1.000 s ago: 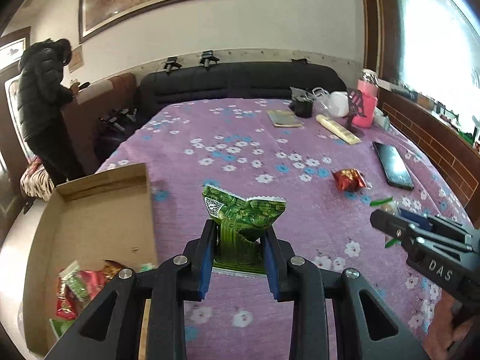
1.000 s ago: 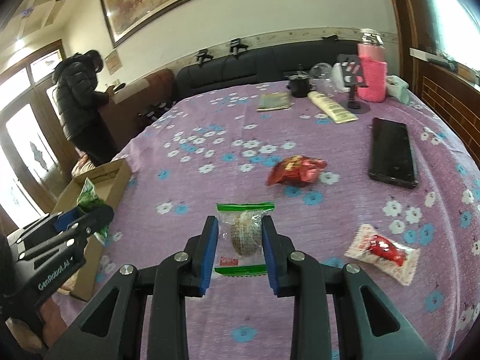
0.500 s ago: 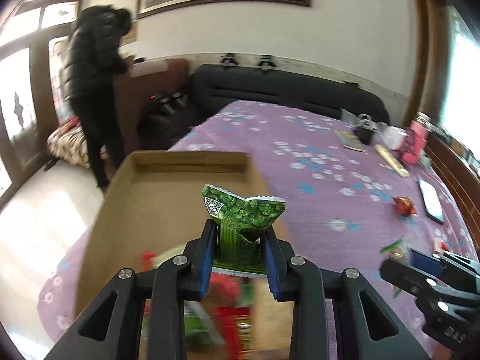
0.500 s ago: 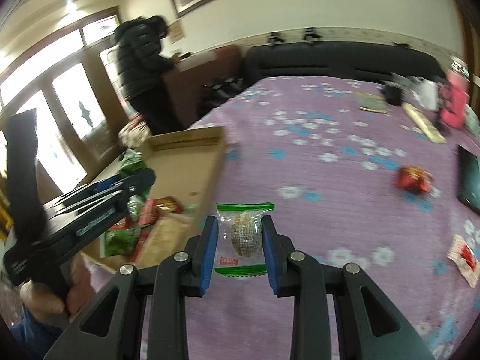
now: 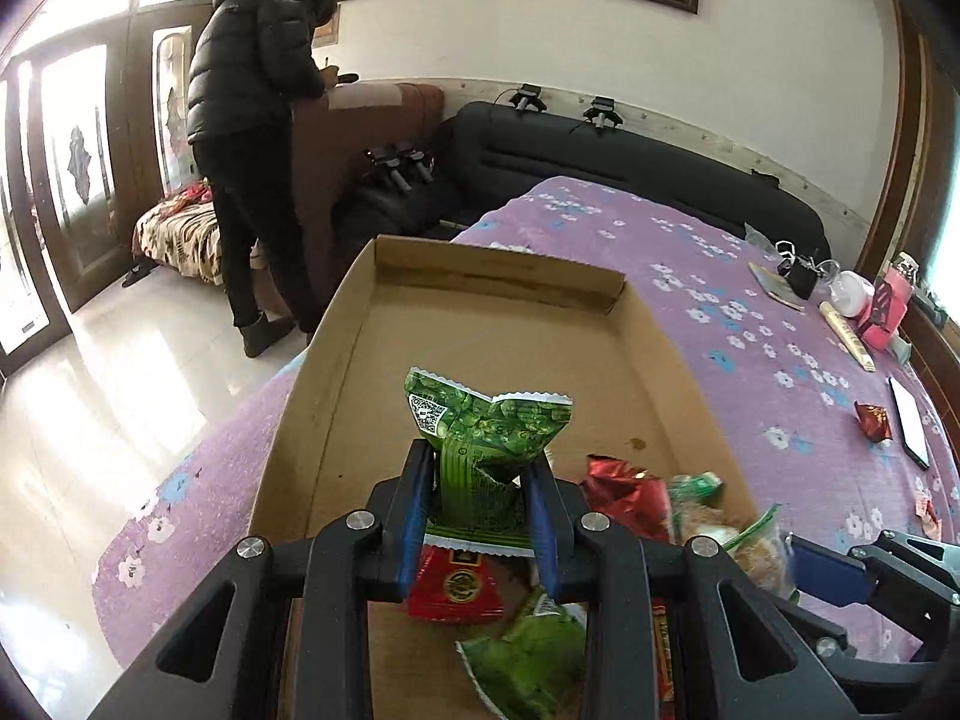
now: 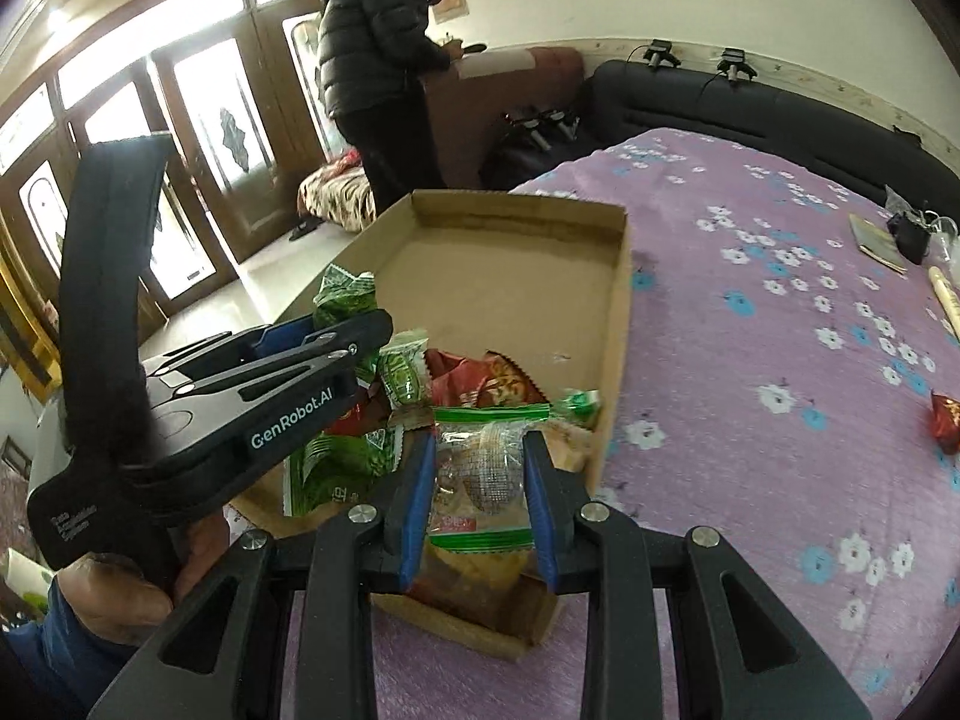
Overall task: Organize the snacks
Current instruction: 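Carry the green pea bag and clear candy bag over the cardboard box with both tools, then lower both tools into the box and open them to release the bags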
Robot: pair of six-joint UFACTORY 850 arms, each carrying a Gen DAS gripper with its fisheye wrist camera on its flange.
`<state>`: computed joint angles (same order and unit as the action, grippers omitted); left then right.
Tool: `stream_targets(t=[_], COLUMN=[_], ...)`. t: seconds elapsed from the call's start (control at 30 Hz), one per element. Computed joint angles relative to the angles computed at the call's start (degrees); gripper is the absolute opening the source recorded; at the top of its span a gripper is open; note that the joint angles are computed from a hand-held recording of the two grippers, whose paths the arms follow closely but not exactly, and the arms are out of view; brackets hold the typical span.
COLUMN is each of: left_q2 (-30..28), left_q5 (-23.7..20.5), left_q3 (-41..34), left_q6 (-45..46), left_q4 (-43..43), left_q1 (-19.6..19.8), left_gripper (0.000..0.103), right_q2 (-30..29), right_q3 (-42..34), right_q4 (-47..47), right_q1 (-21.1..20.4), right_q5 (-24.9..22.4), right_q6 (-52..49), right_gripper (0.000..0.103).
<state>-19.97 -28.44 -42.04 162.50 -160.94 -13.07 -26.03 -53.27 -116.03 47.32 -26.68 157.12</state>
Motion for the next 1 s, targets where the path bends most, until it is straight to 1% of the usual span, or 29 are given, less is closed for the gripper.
stream_targets(t=[0.13, 0.17, 0.27, 0.37, 0.4, 0.5, 0.67, 1.0], left_q2=[-1.17, -1.15, -1.22, -1.45, -1.48, -1.45, -1.31, -1.32], left_q5=[0.08, -0.19, -0.58, -0.36, -0.27, -0.44, -0.7, -0.72], left_q3=[-0.82, -0.81, -0.79, -1.1, -1.15, -1.03, -0.87, -0.93], left_q6=[-0.08, -0.88, 0.4, -0.32, -0.13, 1.51, 1.68, 1.78], left_q4=[-0.05, 0.91, -0.23, -0.04, -0.35, -1.98, -1.81, -1.7], left_q1=[0.43, 0.64, 0.53, 0.74, 0.7, 0.45, 0.56, 0.64], left_gripper=[0.031, 0.031, 0.031, 0.031, 0.031, 0.031, 0.031, 0.032], right_q2=[-1.65, -1.94, -2.75, -3.53, -3.98, -4.51, -3.94, -3.88], right_q3=[-1.53, -1.78, -2.63, -3.04, -3.33, -3.2, -2.09, -2.04], right_q4=[0.38, 0.41, 2.1, 0.66, 0.09, -4.39, -9.81, -10.58], right_q1=[-0.6, -0.67, -0.36, -0.3, -0.48, -1.16, -1.57, -1.67], right_q5=[1.19, 1.1, -0.44, -1.2, -0.75, 0.74, 0.83, 0.89], right_q6=[-1.0, -1.25, -4.23, -3.16, -2.69, 2.05, 8.5, 9.42], right_gripper=[0.029, 0.029, 0.029, 0.029, 0.029, 0.029, 0.029, 0.029])
